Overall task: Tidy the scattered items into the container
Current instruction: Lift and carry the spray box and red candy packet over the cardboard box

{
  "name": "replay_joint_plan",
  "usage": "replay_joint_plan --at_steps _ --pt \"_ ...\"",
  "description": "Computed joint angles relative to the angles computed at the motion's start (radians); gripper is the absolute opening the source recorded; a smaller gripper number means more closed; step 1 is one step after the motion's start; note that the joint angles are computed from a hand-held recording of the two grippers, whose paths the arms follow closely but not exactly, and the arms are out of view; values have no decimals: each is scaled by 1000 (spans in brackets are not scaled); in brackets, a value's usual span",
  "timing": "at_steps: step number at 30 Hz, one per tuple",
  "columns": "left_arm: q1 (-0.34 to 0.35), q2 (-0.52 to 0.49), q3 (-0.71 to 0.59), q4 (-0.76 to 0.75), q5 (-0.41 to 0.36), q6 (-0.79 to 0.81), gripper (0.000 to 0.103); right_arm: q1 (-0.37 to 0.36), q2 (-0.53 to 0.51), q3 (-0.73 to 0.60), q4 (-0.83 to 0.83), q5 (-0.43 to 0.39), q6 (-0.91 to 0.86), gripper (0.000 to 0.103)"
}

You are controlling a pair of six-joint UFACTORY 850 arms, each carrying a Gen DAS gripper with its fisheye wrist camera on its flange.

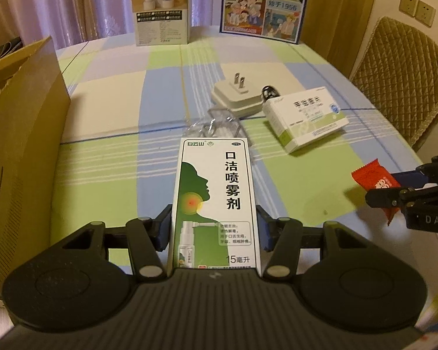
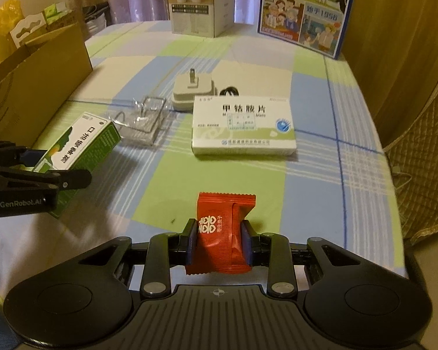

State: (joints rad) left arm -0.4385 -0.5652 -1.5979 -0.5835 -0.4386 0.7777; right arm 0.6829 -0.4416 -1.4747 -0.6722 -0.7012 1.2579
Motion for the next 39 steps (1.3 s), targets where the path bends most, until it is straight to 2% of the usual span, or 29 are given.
replay_joint_plan --at_steps 7,20,29,39 --pt "2 44 0 -22 -12 34 51 27 24 -29 -37 -35 31 28" --pt "62 219 111 -92 -25 89 51 117 9 -163 -105 -85 59 28" --pt "136 328 198 -115 -28 127 51 179 -79 -330 -115 -103 14 28" --pt "227 397 242 -84 -30 118 51 214 -197 -524 -85 -102 -80 28"
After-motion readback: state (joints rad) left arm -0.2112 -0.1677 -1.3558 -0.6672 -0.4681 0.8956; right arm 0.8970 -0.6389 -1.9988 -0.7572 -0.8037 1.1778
